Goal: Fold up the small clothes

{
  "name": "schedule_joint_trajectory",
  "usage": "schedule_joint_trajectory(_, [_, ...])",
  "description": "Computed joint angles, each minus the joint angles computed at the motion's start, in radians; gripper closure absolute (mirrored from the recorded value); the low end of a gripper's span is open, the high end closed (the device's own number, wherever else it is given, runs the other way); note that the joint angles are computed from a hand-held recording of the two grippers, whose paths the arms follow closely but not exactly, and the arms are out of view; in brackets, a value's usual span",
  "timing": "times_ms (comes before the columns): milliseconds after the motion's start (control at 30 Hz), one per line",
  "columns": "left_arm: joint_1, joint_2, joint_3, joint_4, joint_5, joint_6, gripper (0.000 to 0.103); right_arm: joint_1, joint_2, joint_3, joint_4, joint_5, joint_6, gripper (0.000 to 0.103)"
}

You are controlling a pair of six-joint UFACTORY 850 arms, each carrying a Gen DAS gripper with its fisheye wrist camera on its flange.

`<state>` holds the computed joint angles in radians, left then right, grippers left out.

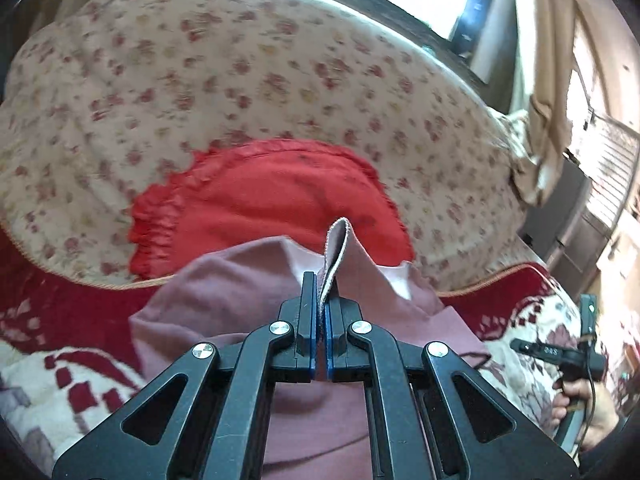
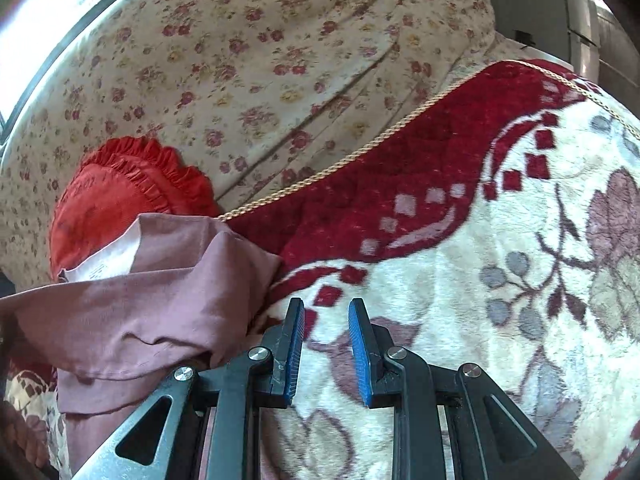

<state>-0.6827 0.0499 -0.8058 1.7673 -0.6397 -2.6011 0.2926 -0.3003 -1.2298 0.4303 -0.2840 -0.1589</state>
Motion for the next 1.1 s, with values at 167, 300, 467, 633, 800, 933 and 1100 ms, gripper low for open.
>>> schedule_joint_trajectory(167, [0.003, 0.039, 0.040, -0.055, -0.033, -0.016, 0.102, 0.004, -0.014, -0.012, 0.000, -0.015, -0.002, 0.082])
schedule_joint_trajectory(300, [0.014, 0.060, 0.066, -0.092, -0.016, -0.050, 0.102, 0.002, -0.015, -0.012, 0.019, -0.025, -0.025, 0.082])
schedule_joint_trajectory(467, [0.077, 0.003, 0.042, -0.318, 0.128, 0.064, 0.102, 0.009, -0.045, -0.038, 0.278, -0.155, -0.398, 0.082])
schedule_joint_trajectory(633, [0.107, 0.019, 0.083, -0.242, 0.215, -0.100, 0.102, 0.070, -0.044, -0.023, 0.293, -0.171, -0.626, 0.082])
schedule_joint_trajectory(800, [0.083, 0.027, 0.080, -0.231, 0.177, -0.094, 0.102, 0.111, -0.070, -0.029, 0.125, -0.098, -0.570, 0.075])
schedule_joint_trajectory(933, [0.092, 0.025, 0.077, -0.196, 0.185, -0.118, 0.102, 0.112, -0.112, -0.068, 0.050, -0.093, -0.494, 0.074])
schedule_joint_trajectory(1100, [0.110, 0.033, 0.094, -0.074, 0.224, -0.247, 0.102, 0.088, -0.099, -0.062, 0.049, -0.019, -0.381, 0.079])
